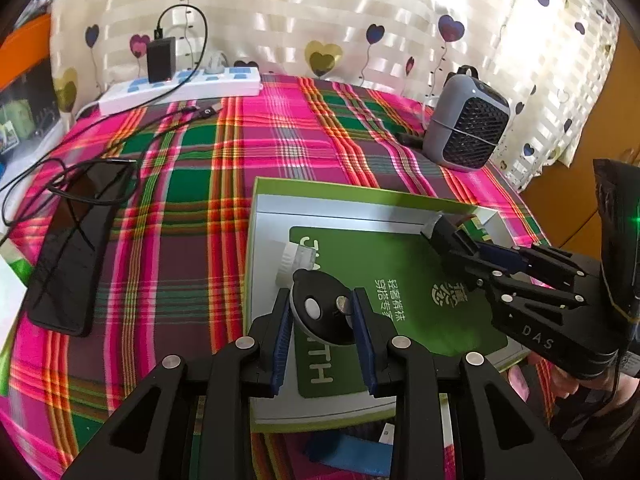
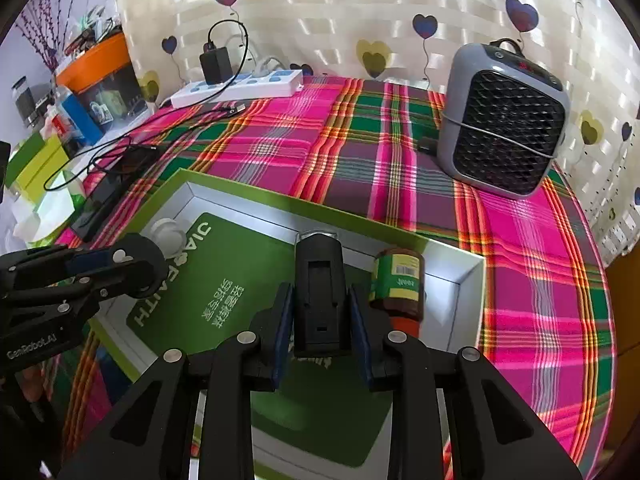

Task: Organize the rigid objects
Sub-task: 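Carry the black disc in the left gripper while the right carries the black clip to the box, then open the left gripper over the box while the right releases the black clip inside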

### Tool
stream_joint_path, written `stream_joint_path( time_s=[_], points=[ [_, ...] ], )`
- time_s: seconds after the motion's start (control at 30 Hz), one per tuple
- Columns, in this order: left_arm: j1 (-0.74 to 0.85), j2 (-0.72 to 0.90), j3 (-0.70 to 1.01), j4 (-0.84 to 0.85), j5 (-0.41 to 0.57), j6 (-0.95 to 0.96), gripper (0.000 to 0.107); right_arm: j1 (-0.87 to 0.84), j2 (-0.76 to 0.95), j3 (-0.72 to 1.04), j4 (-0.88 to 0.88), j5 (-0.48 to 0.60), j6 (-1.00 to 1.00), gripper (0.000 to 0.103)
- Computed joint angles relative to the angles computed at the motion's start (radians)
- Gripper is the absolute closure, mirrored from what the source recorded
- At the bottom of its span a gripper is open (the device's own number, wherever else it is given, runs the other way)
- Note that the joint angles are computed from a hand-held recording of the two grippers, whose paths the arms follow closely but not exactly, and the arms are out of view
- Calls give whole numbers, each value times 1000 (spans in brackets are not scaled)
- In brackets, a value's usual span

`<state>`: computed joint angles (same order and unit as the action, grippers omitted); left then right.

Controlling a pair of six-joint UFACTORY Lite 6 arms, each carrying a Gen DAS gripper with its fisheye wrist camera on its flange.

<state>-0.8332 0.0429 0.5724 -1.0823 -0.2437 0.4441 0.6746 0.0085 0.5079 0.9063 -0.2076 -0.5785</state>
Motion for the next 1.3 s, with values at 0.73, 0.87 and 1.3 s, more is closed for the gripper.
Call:
stream_joint_path(
  time_s=[0.73,0.87,1.3],
  points=[
    [-35,95,61,-81,-26,97,79,-5,100,51,-47,-19,30,74],
    [-35,96,63,-86,-24,102,79,-11,99,48,-69,-20,54,74],
    [-53,120,88,-219,-43,237,78,-13,89,42,-103,-20,106,74]
  ],
)
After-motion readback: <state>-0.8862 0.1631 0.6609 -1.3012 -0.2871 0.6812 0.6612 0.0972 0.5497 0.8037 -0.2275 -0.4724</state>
